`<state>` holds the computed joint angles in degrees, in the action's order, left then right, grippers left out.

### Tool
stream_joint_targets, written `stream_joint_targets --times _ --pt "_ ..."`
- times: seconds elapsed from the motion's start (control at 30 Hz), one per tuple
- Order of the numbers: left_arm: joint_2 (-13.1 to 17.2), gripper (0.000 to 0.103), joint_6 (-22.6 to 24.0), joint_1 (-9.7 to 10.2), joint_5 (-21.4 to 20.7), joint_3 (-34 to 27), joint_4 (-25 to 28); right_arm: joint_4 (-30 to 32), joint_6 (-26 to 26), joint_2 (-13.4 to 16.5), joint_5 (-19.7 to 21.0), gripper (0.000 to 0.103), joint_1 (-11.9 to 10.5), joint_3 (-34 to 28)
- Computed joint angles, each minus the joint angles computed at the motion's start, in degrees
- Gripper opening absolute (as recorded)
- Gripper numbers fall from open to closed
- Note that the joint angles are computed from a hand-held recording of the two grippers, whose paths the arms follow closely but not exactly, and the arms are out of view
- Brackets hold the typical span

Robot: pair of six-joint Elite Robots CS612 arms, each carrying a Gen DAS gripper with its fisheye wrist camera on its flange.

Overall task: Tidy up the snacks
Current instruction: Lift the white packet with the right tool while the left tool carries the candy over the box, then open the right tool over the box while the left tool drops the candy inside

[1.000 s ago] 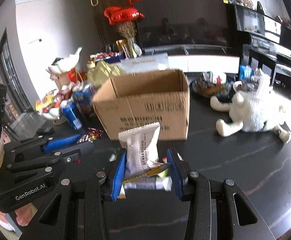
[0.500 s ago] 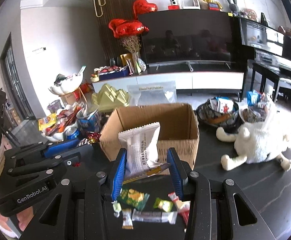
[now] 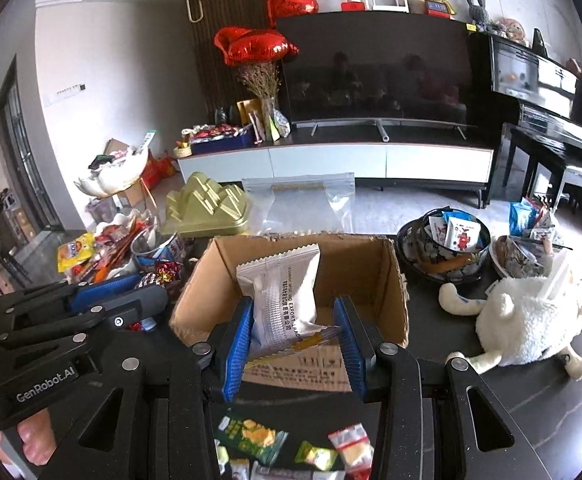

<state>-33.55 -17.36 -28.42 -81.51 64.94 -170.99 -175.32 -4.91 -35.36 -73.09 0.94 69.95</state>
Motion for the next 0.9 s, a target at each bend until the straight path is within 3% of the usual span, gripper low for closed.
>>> stream_joint_targets --times 0.43,0.53,0.6,0.63,0.9 --pt "5.5 0.025 -1.05 1.47 -0.94 -9.35 6.76 6.7 -0.14 5.08 -1.02 0.043 0.33 -8.56" --pt "6.14 0.046 -2.02 1.6 -0.02 -10.25 7.34 7.12 -0.32 5.88 -2.49 0.043 0.56 -9.9" --pt "6.06 0.055 -2.45 1.5 1.41 -9.93 7.16 7.23 0.08 6.0 -3.79 0.052 0.68 -10.12" --pt "5.83 0.056 -2.3 1.37 2.27 -9.46 7.05 6.8 0.48 6.0 -4.34 0.056 0.68 -9.95" --pt "2.48 0.063 -1.64 0.12 5.84 -2.94 2.65 3.71 -0.56 3.61 -5.05 0.056 0.56 -5.19"
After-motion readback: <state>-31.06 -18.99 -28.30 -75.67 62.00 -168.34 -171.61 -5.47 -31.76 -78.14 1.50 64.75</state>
